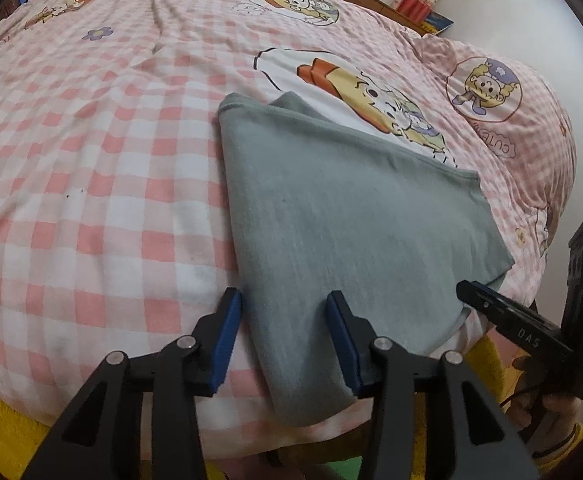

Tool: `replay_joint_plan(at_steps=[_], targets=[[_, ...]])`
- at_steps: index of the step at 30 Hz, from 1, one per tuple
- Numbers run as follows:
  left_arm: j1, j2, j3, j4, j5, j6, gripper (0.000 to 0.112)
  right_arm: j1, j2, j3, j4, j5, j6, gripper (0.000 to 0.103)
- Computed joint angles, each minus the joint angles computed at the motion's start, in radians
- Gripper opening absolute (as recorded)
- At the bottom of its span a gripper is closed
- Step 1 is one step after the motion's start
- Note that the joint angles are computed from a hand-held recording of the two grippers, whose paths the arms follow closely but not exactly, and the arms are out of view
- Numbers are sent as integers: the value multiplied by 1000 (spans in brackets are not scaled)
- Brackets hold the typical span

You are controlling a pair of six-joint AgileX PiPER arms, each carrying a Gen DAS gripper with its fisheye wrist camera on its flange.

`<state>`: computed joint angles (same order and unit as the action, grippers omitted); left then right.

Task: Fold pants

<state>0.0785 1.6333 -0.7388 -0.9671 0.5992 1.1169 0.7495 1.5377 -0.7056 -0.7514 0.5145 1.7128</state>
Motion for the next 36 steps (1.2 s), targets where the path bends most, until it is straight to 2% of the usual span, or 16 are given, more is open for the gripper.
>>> replay_joint_plan(at_steps=[3,6,7,8,9,12,15,18,22,23,24,26,31,36], targets=[[-7,20,-10,-32,-1,20,47,4,-10,23,-66,-26,88,42],[-1,30,-24,-34,18,20,47,6,-35,20,-29,-10,58,42],[3,26,-25,-33,20,10,44,10,-56,18,-8,5,46,42],[16,15,-16,-59,30,21,31,17,-69,17,-4,17,50,42],[34,3,-3,-94,42,41,25,29,-91,20,-7,35,61,42],[61,-4,2,-126,73,76,25,77,-163,36,-48,95,114,42],[41,36,-18,-100,57,42,29,110,-215,46,-63,139,135,42],[28,58,-17,-151,35,79,35,112,-243,65,-80,119,164,42],[2,52,-18,-136,3,57,35,105,-247,87,-97,84,195,42],[2,50,-25,-116,8,36,32,106,-248,93,-101,79,205,42],[6,44,-26,-108,12,26,23,108,-252,100,-108,72,218,42],[25,26,-29,-104,41,17,17,122,-268,113,-122,77,240,42],[27,-99,-39,-86,117,24,14,160,-329,143,-147,141,279,42],[-103,-215,-117,37,139,-103,14,138,-402,203,-172,104,322,42]])
